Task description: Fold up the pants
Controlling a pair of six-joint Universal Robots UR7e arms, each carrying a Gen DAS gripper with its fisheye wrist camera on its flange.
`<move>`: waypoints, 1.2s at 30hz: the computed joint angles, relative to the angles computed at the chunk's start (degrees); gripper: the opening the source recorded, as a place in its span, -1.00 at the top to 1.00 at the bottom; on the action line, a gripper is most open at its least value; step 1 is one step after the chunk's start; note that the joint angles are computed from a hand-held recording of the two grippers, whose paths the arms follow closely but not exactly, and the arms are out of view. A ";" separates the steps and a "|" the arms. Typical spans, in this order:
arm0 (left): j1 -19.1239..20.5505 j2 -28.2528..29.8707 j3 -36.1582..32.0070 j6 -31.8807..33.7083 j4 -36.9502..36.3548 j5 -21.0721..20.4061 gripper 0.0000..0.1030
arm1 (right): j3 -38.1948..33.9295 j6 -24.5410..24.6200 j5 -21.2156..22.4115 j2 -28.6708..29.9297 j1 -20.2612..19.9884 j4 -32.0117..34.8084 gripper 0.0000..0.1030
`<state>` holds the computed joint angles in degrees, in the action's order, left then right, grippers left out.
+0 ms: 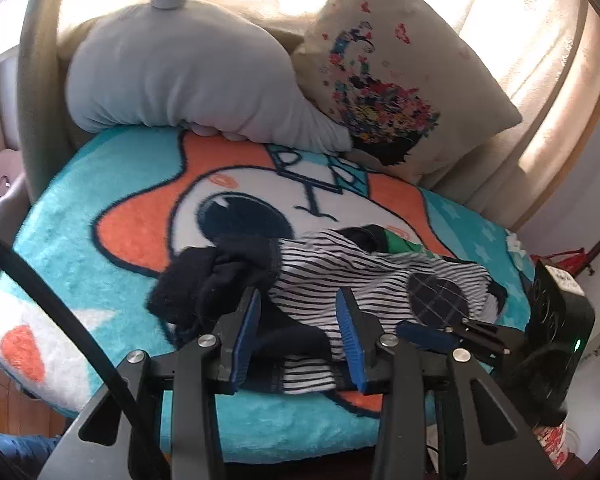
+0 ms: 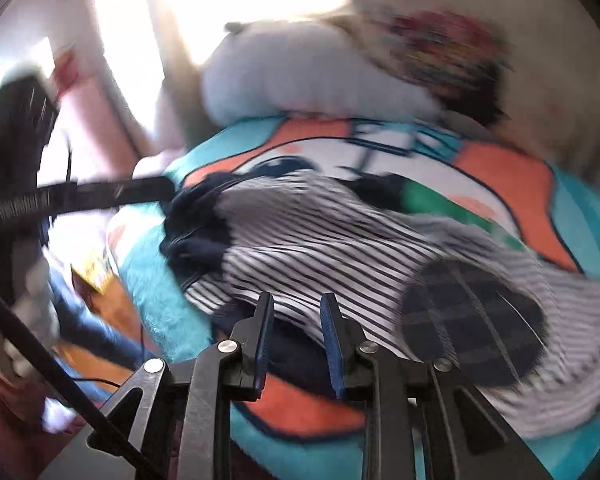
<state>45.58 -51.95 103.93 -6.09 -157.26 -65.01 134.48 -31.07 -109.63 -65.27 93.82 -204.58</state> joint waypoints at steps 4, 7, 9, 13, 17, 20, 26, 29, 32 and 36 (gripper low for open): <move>0.56 -0.58 0.01 -0.46 0.10 2.33 0.24 | -2.21 -2.60 1.11 2.54 0.27 1.37 0.51; 1.20 -0.50 -0.54 -0.88 0.63 3.10 0.24 | -4.26 -4.14 2.19 5.31 1.08 1.26 0.25; 1.43 -0.37 -0.86 -1.30 0.98 2.87 0.24 | -5.44 -5.34 0.67 6.58 1.51 1.08 0.21; 1.42 -0.28 -1.05 -0.70 1.11 2.78 0.24 | -6.77 -1.17 0.46 5.59 0.74 7.34 0.87; 1.10 1.01 -2.52 -0.13 1.14 1.99 0.19 | -4.66 0.08 3.12 3.34 0.51 6.49 0.89; 0.77 3.12 -4.21 0.75 0.94 0.67 0.10 | -1.68 0.63 6.38 0.83 0.23 7.58 0.89; 1.86 8.73 -7.96 0.28 5.91 0.31 0.11 | 1.73 2.92 7.90 -0.90 -2.41 8.63 0.89; 2.76 9.37 -7.32 0.12 5.91 0.38 0.11 | 4.36 7.09 10.54 -3.87 -5.11 1.51 0.86; 2.76 9.07 -6.13 0.92 4.69 0.43 0.11 | 4.19 11.51 7.26 -5.32 -7.25 -1.85 0.79; 2.56 9.15 -5.56 1.49 3.97 1.32 0.11 | 6.24 13.69 7.40 -10.95 -12.77 -0.53 0.91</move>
